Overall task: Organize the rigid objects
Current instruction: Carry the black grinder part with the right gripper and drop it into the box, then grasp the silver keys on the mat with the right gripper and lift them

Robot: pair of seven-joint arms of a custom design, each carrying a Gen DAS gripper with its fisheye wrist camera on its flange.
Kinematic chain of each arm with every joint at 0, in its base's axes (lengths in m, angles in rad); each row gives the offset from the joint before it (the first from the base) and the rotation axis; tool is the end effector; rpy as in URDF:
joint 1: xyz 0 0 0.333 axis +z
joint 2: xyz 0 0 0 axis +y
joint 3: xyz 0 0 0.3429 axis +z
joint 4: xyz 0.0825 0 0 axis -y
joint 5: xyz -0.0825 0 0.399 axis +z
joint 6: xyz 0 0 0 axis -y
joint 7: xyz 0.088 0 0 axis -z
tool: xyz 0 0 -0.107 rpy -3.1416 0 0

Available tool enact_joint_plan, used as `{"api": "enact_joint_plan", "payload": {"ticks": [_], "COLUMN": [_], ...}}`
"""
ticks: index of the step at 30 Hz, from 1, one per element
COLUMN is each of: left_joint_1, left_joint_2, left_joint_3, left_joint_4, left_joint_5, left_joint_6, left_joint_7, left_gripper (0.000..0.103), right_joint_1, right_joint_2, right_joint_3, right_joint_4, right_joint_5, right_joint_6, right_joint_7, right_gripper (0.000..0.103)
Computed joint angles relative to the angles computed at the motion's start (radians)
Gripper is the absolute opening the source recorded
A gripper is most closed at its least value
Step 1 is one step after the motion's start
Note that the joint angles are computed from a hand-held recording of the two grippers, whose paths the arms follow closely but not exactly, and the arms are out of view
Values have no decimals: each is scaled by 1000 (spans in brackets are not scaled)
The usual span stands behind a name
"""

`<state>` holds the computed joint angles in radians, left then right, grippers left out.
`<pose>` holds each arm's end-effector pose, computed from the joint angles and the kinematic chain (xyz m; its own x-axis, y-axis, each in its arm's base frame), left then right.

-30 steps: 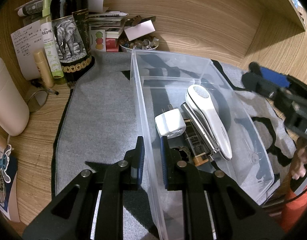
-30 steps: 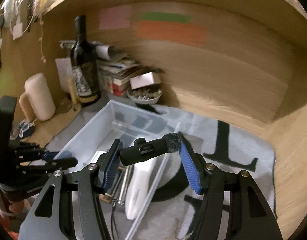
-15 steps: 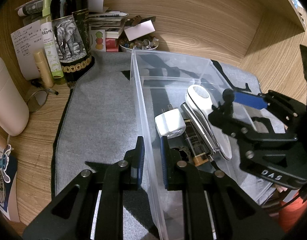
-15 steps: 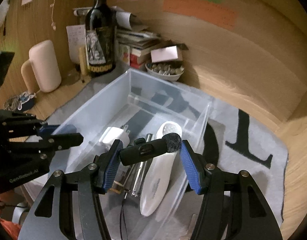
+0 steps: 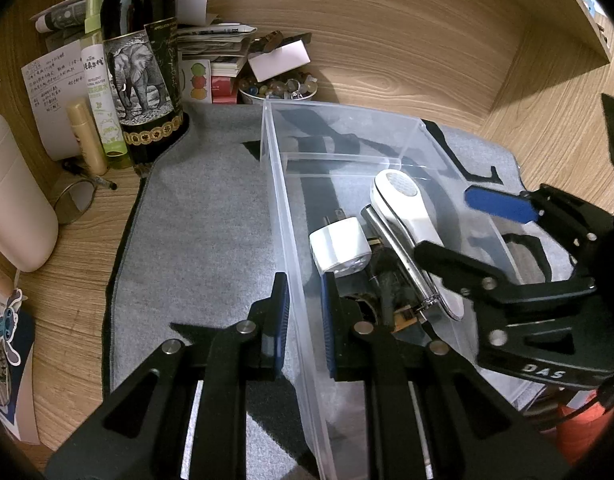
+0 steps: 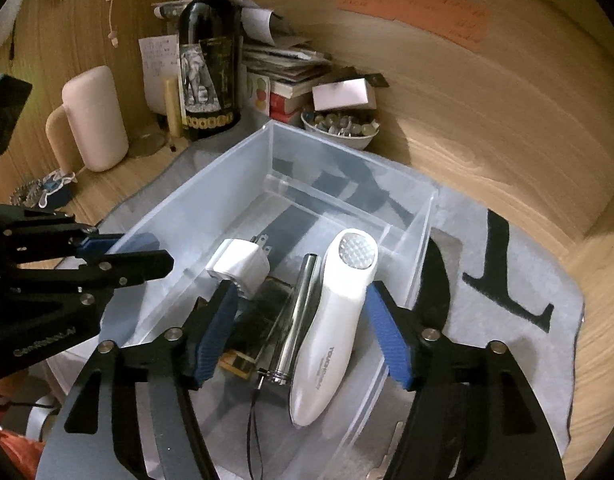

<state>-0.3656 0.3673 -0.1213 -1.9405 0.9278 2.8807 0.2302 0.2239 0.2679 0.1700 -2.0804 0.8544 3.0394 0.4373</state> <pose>0.5717 -0.3473 0.3607 -0.0149 -0.9881 0.1533 -0.7812 -0.0842 -0.6186 0.6057 0.1830 0.3753 0.6015 -0.7941 0.0872 -0.5560 -0.4945 -0.6681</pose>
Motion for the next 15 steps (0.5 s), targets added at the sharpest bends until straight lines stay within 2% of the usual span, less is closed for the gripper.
{"api": "enact_joint_plan", "payload": {"ticks": [6, 11, 15], "left_joint_1": [-1, -1, -1], "left_joint_2": [0, 1, 0], "left_joint_3": [0, 0, 1], "left_joint_4": [0, 1, 1], "left_joint_5": [-1, -1, 0], "left_joint_6": [0, 0, 0], "left_joint_7": [0, -1, -1], "left_gripper": [14, 14, 14], "right_joint_1": [-52, -63, -57], "right_joint_2": [-29, -57, -80], "right_joint_3": [58, 59, 36], "right_joint_4": [-1, 7, 16], "right_joint_5": [162, 321, 451], "right_joint_6": [28, 43, 59], "right_joint_7": [-132, -250, -351], "right_gripper": [71, 71, 71]}}
